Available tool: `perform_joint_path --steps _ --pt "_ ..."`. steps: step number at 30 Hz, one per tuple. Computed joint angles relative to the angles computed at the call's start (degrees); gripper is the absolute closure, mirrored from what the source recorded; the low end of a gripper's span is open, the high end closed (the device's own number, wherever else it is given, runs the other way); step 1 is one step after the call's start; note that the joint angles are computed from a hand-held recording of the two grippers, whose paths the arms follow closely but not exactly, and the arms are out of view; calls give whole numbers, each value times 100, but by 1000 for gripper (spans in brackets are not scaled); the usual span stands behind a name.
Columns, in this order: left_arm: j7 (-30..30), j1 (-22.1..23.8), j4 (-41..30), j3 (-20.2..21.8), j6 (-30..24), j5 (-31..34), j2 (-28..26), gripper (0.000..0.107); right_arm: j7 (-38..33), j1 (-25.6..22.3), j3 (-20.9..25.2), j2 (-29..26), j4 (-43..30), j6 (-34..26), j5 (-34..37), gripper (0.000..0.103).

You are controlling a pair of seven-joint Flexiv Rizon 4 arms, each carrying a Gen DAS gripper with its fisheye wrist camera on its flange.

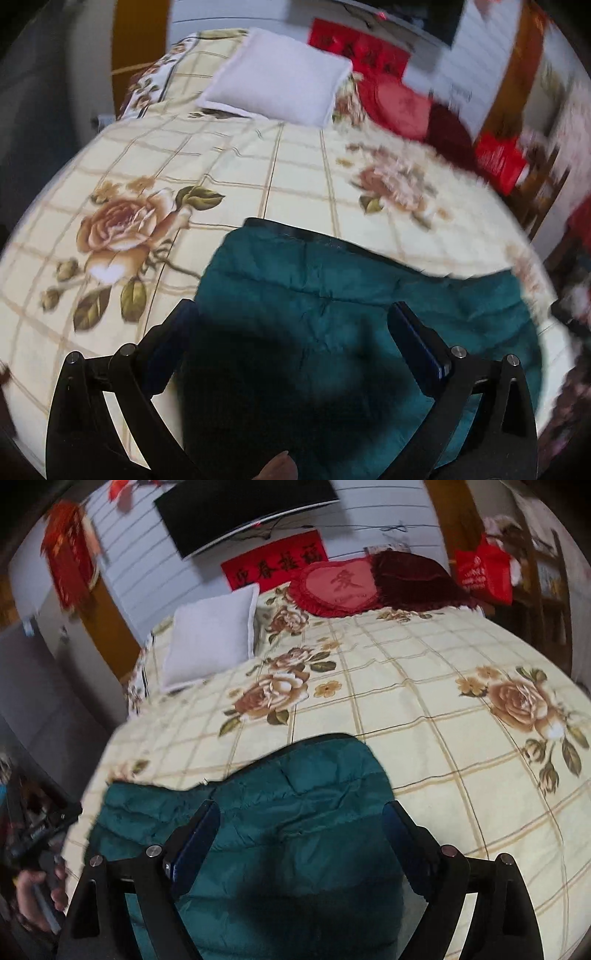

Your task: Fold large clothes

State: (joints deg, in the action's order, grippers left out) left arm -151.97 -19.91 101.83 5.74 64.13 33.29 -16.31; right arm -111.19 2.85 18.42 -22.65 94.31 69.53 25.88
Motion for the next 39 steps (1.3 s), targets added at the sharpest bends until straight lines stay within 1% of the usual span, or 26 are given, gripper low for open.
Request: perform_joint_path --steps 2,3,4,5,6,8,11,14,16,17,18,20,21,22,23,25,27,29,30,31,33,34,36,37,38,39 --pt "216 -85 -391 -1 -466 165 -283 4 585 550 -506 -153 117 239 -750 16" --pt "371 -94 -556 -25 -781 109 -444 4 916 775 -744 -266 151 267 -1159 15" --pt "483 -38 -602 -68 -925 -72 -575 4 1291 992 -999 -377 160 234 -1568 15" --pt "472 -10 -563 -60 -863 -155 -655 4 1615 1147 -1204 -503 136 190 -1889 15" --pt "344 -52 -510 8 -774 -124 -683 4 1787 1187 -1266 -648 66 163 -2065 15" --pt "-53 -183 -438 182 -636 26 -713 4 1837 1065 -1132 -898 -132 105 -2212 8" --pt "-564 -337 -423 352 -637 226 -758 4 1728 827 -831 -1252 -578 -254 -2431 2" --pt "-775 -475 -609 377 -1071 354 -808 4 1621 610 -559 -1524 -1041 -694 -2371 0" --pt "-763 -508 -722 317 -1330 411 -821 4 1536 504 -444 -1580 -1178 -871 -2256 0" --pt "-683 -453 -712 262 -1342 374 -805 4 1539 499 -439 -1563 -1190 -930 -2220 0" --pt "-560 -347 -646 187 -1259 260 -772 4 1564 555 -494 -1495 -1134 -953 -2262 0" --pt "-189 -24 -273 17 -789 -161 -560 4 1499 575 -545 -1278 -924 -821 -2303 1" --pt "-123 49 -83 0 -521 -250 -438 4 1386 504 -485 -1155 -817 -686 -2234 1" --pt "-98 79 111 13 -258 -269 -293 4 1147 310 -317 -988 -719 -573 -2049 1" --pt "-25 114 362 27 38 -258 -81 4 924 117 -161 -845 -663 -532 -1833 1" --pt "213 171 702 -8 383 -270 193 4 321 -376 201 -539 -559 -570 -1209 1" --pt "454 195 1073 -44 737 -178 488 4 -139 -695 338 -276 -437 -683 -686 1" --pt "521 196 1355 -82 1040 -41 680 4 -772 -1131 559 -47 -277 -897 12 1" --pt "539 202 1478 -101 1196 36 734 4 -956 -1206 586 -13 -257 -1006 216 1" --pt "557 199 1545 -117 1225 105 752 4 -1181 -1303 614 35 -166 -1108 436 1" --pt "557 213 1609 -145 1104 132 715 4 -1436 -1284 550 46 -12 -1153 645 1" --pt "642 284 1694 -182 1133 -13 661 4 -1536 -1231 501 26 81 -1168 697 1" --pt "909 499 2004 -262 1624 -482 559 4 -1667 -1082 376 -21 211 -1066 798 1" --pt "1200 713 2263 -395 2086 -937 491 4 -1658 -954 274 -86 254 -969 795 1" --pt "1380 835 2434 -474 2382 -1244 439 4 -1664 -890 203 -163 228 -963 880 1" --pt "1397 798 2489 -401 2514 -1301 402 4 -1751 -982 234 -268 103 -1102 1176 1"
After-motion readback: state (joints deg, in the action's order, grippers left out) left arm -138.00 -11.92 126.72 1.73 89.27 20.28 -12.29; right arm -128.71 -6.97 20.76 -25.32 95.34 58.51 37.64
